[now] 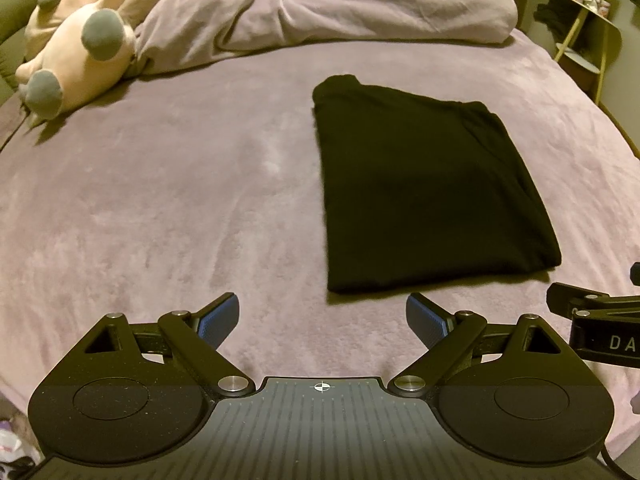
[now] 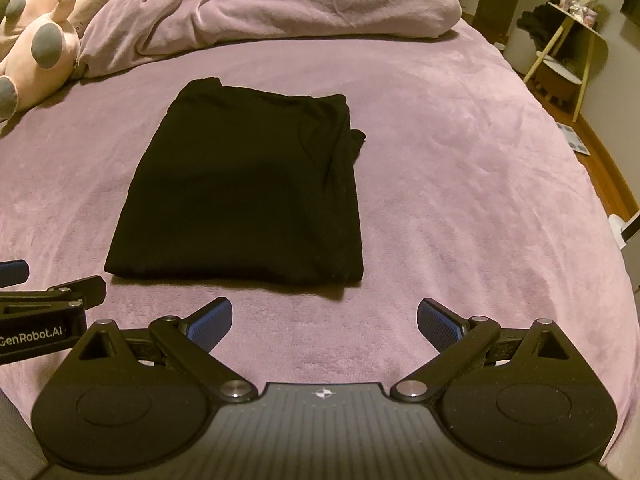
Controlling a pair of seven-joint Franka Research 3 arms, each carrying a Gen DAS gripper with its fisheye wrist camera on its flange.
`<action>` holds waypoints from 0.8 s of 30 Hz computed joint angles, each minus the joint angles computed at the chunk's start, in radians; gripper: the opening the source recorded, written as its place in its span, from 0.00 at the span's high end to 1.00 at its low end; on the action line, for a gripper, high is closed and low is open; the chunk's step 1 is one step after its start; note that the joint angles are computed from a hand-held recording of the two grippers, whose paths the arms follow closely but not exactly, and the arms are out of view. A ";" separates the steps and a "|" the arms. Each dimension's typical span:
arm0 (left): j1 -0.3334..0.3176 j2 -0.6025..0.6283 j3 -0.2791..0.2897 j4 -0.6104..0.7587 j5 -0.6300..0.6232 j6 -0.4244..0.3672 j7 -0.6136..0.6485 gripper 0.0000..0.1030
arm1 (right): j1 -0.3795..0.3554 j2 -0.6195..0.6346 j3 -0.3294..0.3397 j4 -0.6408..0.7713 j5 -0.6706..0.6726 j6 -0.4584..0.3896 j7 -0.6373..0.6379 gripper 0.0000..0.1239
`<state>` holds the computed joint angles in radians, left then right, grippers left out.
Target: Fold small clothes
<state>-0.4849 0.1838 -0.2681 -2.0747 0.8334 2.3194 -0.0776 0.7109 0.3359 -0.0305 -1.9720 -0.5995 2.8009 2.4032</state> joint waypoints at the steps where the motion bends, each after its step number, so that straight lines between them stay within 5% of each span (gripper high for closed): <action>1: -0.001 0.000 0.000 0.000 0.002 0.000 -0.001 0.08 | 0.001 0.000 -0.001 -0.001 -0.002 0.002 0.001 0.20; 24: -0.003 0.005 0.001 0.004 0.004 0.001 0.004 0.08 | 0.000 -0.007 -0.002 -0.007 -0.018 0.012 0.021 0.20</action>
